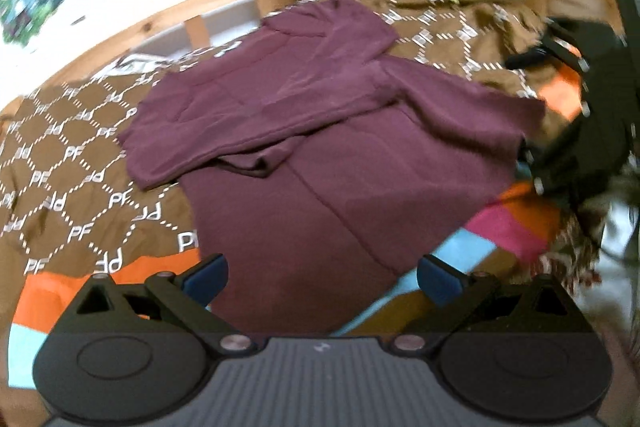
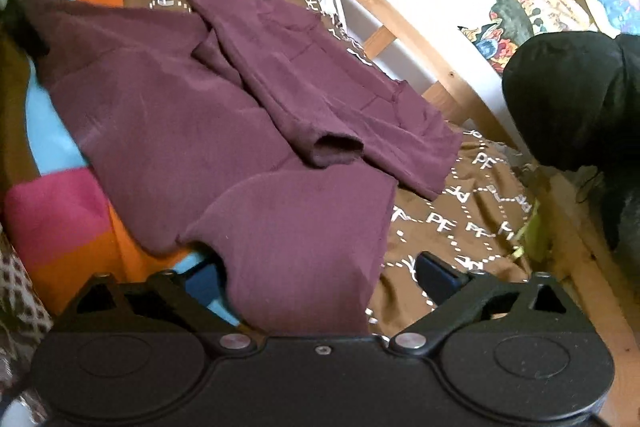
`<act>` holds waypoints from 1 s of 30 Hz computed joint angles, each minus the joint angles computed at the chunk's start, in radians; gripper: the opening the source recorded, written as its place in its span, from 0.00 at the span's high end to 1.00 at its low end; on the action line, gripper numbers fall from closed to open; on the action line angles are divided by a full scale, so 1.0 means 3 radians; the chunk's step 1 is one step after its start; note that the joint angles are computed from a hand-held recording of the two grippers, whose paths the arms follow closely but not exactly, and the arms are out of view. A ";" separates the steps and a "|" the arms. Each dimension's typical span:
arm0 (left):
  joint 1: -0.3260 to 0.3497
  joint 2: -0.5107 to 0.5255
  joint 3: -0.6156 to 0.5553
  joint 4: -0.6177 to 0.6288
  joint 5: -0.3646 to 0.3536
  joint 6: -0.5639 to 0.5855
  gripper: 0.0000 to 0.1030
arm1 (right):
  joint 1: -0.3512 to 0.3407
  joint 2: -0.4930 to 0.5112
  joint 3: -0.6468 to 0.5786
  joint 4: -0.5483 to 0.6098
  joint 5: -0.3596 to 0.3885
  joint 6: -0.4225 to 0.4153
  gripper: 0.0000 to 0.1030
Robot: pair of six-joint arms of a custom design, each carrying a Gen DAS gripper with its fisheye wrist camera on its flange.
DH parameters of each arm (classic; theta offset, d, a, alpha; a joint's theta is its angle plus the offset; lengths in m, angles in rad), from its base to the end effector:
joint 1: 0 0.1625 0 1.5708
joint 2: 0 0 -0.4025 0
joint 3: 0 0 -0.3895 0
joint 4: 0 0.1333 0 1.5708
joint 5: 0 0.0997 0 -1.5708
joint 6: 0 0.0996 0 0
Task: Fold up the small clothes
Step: 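Grasp the shirt hem with the right gripper while the left gripper grasps the hem too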
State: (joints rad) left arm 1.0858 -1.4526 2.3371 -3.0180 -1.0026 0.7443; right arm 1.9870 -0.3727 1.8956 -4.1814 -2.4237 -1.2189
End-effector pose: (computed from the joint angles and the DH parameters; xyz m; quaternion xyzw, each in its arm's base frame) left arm -0.0320 -0.4617 0.2431 0.4682 0.7983 -0.2295 0.3015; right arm 0.2546 -0.4318 -0.0221 0.4219 -0.6890 0.2954 0.5099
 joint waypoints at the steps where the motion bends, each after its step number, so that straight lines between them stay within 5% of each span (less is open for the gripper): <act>1: -0.0004 0.0016 0.0015 -0.0009 0.0009 0.0051 0.01 | -0.0009 -0.0093 0.0070 0.0194 0.0041 0.0211 0.20; 7: -0.0001 0.0099 0.0013 -0.0009 -0.0015 0.0207 0.01 | -0.0020 -0.0479 0.0231 0.1131 0.0213 0.1235 0.75; 9: -0.0007 0.0132 -0.0004 -0.0006 -0.0020 0.0199 0.01 | -0.0019 -0.0604 0.0231 0.1406 0.0317 0.1526 0.85; 24: -0.0145 0.0591 -0.0204 0.0047 0.0010 -0.0120 0.03 | -0.0251 -0.1399 -0.0182 0.3502 0.1223 0.3644 0.90; 30: -0.0114 0.0667 -0.0287 -0.0043 0.0194 -0.0155 0.20 | -0.0313 -0.1458 -0.0210 0.3611 0.1350 0.3868 0.92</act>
